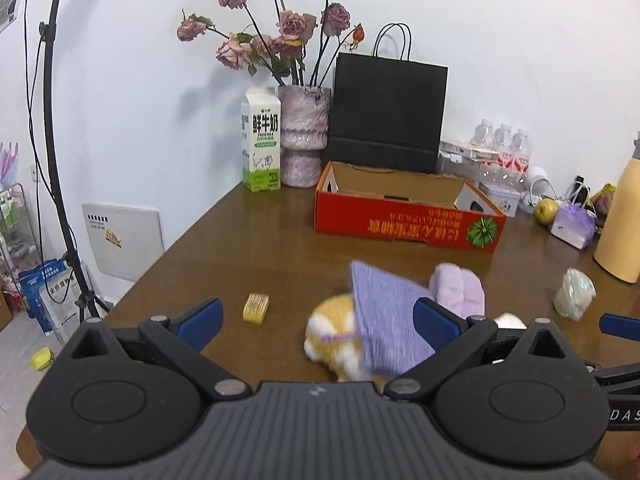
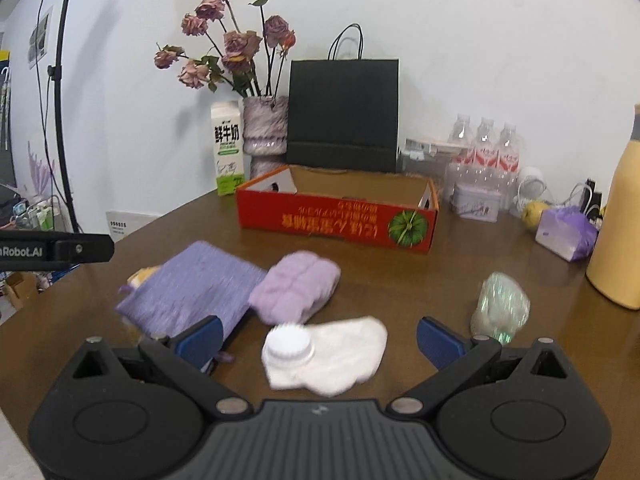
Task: Organize objects
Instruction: 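Withdraw the left tool from the box back over the table, then move the left tool toward the purple cloth pouch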
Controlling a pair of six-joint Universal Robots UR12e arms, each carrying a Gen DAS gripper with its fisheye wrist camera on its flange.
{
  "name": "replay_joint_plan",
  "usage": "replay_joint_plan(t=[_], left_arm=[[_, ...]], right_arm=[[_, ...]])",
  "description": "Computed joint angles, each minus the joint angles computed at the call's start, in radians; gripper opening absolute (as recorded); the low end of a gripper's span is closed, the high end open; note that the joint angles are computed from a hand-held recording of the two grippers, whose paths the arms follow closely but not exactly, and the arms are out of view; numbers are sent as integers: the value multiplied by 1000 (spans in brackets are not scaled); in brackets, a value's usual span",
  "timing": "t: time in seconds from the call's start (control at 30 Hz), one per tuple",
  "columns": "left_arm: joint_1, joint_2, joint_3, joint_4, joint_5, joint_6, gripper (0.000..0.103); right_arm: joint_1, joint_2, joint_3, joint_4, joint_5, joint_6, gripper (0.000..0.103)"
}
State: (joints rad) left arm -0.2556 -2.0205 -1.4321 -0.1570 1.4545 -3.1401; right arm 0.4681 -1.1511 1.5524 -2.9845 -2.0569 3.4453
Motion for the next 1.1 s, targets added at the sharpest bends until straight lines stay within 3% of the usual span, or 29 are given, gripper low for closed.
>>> replay_joint_plan(t=[0.4,0.83,0.97,1.1], left_arm=[[27,53,-128,43,-14,-11,103],[78,79,-193,48,-25,-55,103],[89,81,-201,44,-38,-60,103],[95,80,-205,42,-55,-60,103]], right_arm=[[19,-22,57,6,73,22,103],[17,42,-32,99,233,-21,103],[17,60,-61,135,238,-18,103],[29,73,-74,143,190,-43,103]])
